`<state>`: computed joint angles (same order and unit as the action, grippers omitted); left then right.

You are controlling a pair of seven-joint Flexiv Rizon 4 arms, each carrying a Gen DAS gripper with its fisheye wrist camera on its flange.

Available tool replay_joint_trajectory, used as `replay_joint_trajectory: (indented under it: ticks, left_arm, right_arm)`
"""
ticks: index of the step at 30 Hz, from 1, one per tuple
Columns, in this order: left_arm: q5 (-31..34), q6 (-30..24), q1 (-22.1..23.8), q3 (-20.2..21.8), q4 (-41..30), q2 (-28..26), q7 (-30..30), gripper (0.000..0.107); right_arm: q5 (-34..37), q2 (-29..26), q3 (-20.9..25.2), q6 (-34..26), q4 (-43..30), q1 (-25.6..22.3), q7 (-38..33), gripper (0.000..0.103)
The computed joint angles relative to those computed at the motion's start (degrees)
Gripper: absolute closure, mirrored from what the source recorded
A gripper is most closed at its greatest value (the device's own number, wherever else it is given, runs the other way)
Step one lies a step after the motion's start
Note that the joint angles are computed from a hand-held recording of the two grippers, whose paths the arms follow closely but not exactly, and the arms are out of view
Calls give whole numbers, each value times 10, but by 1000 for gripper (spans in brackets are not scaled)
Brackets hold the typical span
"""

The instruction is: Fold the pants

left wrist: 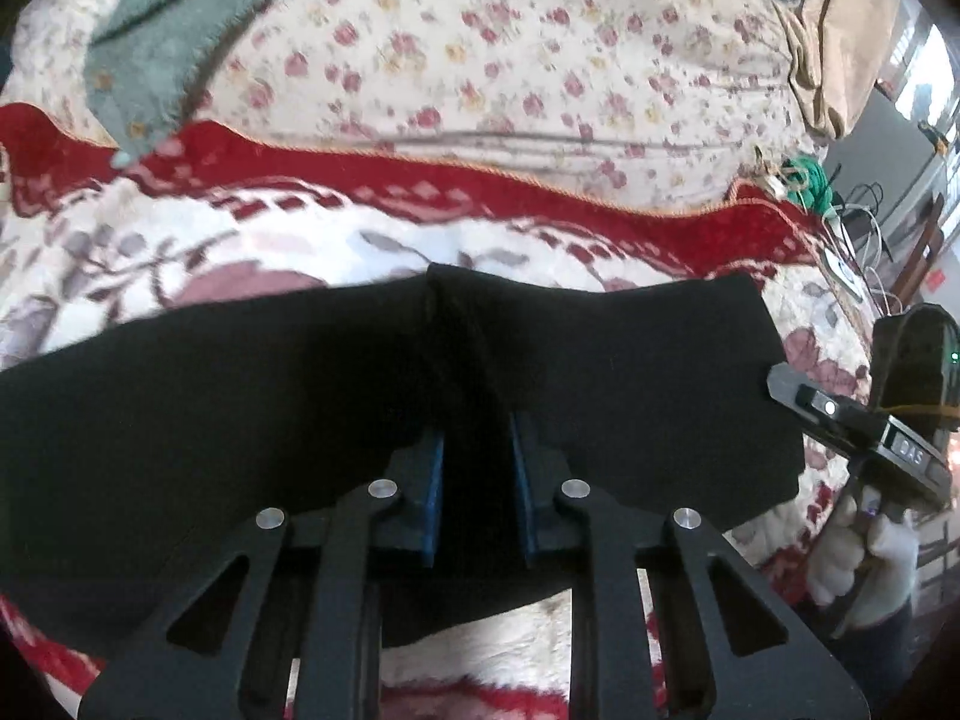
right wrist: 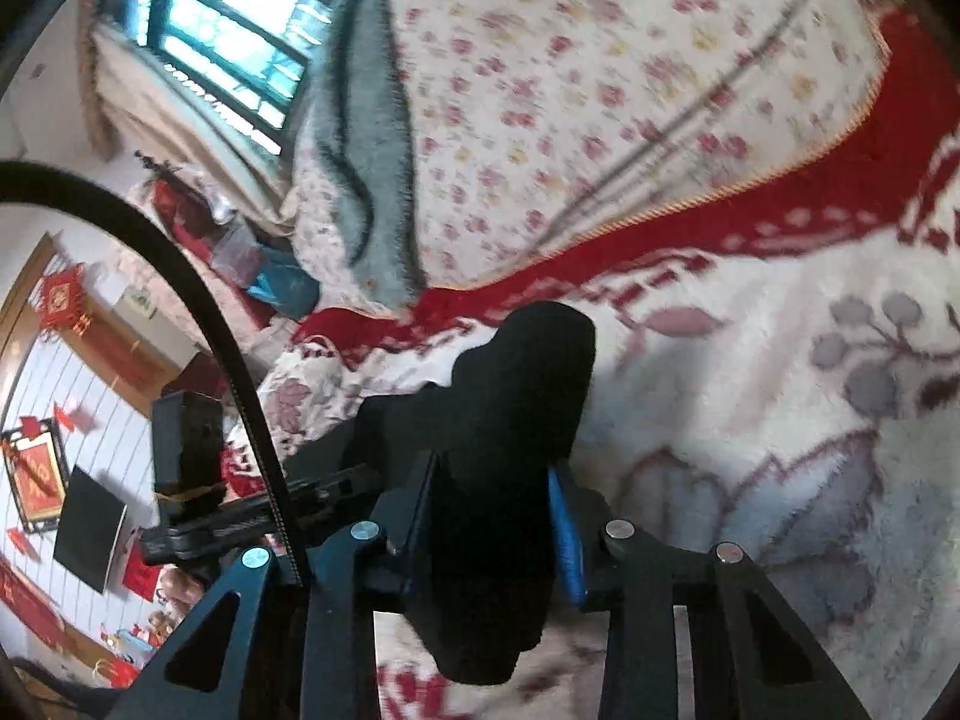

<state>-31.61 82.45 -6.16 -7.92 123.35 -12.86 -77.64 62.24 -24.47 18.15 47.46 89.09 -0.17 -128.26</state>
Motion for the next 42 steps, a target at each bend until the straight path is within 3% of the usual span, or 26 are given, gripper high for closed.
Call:
replay_joint_trajectory:
  ticks: [3,7,12,17,21,26,34,42]
  left_arm:
    - [-24,9,13,-10,9,0,11,88]
    - [-83,-3,26,-35,13,-16,42,88]
    - [-60,6,10,-18,12,-18,22,87]
    - [64,-14,-29,56,-2,-11,-82,76]
    - [151,-15,-42,91,-1,2,-160,76]
    - [362,-42,-92,184,-29,24,-328,76]
    - [471,-64,-51,188,-8,71,-423,76]
    - [466,-58,22,158,45,117,-430,76]
  right_arm:
    - [-31,5,-4,40,9,30,7,69]
    - [-179,-5,-46,182,58,121,119,69]
    - [-177,-19,-4,177,55,75,124,61]
    - [-170,1,36,217,70,46,96,60]
    - [-135,18,66,202,69,26,58,58]
    - [-111,28,70,193,66,47,12,54]
    - [-131,13,66,179,50,104,5,51]
    - [-239,-16,53,217,43,183,59,51]
